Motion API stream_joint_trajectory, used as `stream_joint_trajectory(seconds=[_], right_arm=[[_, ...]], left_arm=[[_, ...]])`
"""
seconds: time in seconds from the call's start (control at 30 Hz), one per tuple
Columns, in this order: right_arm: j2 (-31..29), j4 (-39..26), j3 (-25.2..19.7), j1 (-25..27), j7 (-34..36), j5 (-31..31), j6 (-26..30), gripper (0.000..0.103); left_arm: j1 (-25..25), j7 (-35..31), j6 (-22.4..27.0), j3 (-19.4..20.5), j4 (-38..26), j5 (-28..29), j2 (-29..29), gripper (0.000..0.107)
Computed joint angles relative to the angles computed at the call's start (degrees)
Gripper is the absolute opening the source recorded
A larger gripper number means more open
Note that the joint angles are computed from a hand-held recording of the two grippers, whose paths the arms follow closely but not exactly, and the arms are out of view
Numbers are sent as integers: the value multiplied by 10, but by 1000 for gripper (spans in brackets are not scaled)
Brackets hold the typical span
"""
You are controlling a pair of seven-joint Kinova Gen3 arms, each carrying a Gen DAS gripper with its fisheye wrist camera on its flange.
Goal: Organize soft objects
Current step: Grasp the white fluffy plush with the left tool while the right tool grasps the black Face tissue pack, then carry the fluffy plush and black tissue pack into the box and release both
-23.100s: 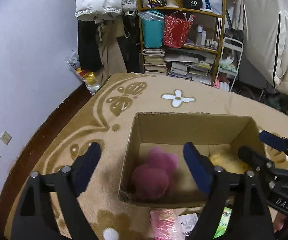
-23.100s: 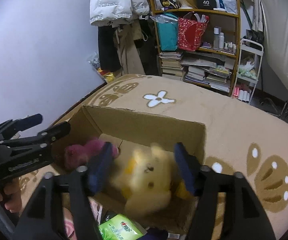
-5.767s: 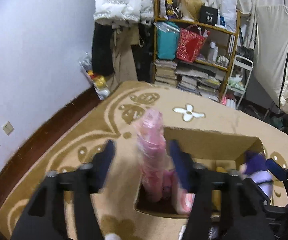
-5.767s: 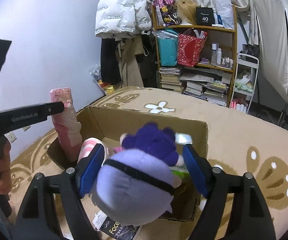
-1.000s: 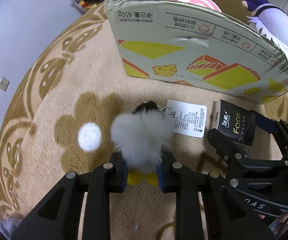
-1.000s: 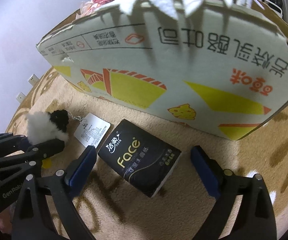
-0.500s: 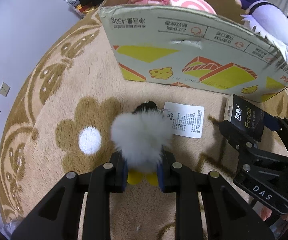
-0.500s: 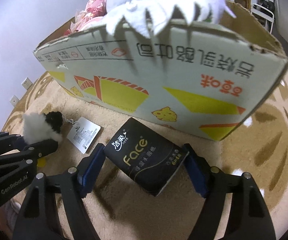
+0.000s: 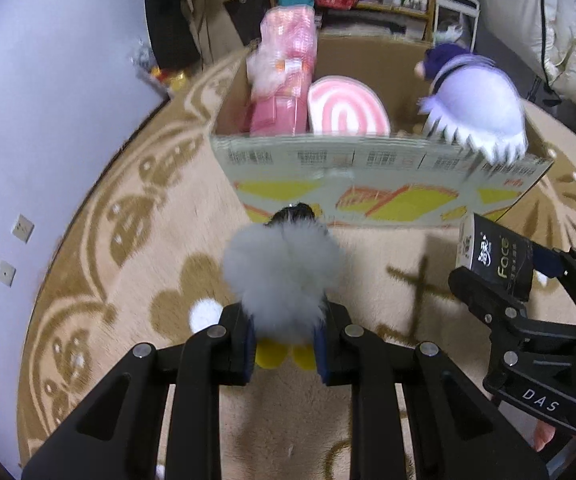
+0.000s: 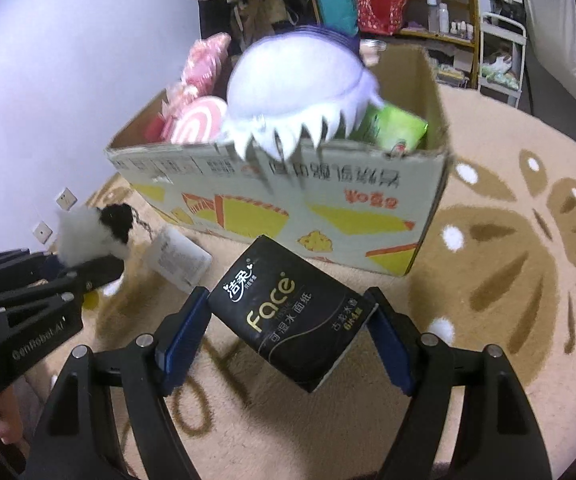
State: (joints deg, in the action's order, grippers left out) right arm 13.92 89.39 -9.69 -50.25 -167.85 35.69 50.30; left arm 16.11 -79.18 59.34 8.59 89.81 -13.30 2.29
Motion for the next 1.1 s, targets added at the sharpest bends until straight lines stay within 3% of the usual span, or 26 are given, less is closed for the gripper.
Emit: stream_joint_trajectory(seconds=[0.13,0.27,0.5,0.57,0.7,1.1], right_arm=[[-20,10,-1,-13,-29,33,10,82],[-30,7,-14,-16,-41,55,27,82],[-41,-11,-28,-16,-46,98,55,82],[-43,-21,-27,-15,-41,112,61,82],[-49,-30,-26,-2,-35,126,52,82],[-24,-93,-5,35,56,110,44,82]], left_arm=[[-3,-7,-7,0,-6,-2,-15,21],[-15,-39,-23,-18,-14,51,-38,21],[-32,-26,-63,11,-32,19,-53,21],[-23,-38,-64,2,-47,29,-43,21],[-18,-24,-62,12,-87,-6,-18,21],[-5,-35,-57,-17,-180,-10,55,22]])
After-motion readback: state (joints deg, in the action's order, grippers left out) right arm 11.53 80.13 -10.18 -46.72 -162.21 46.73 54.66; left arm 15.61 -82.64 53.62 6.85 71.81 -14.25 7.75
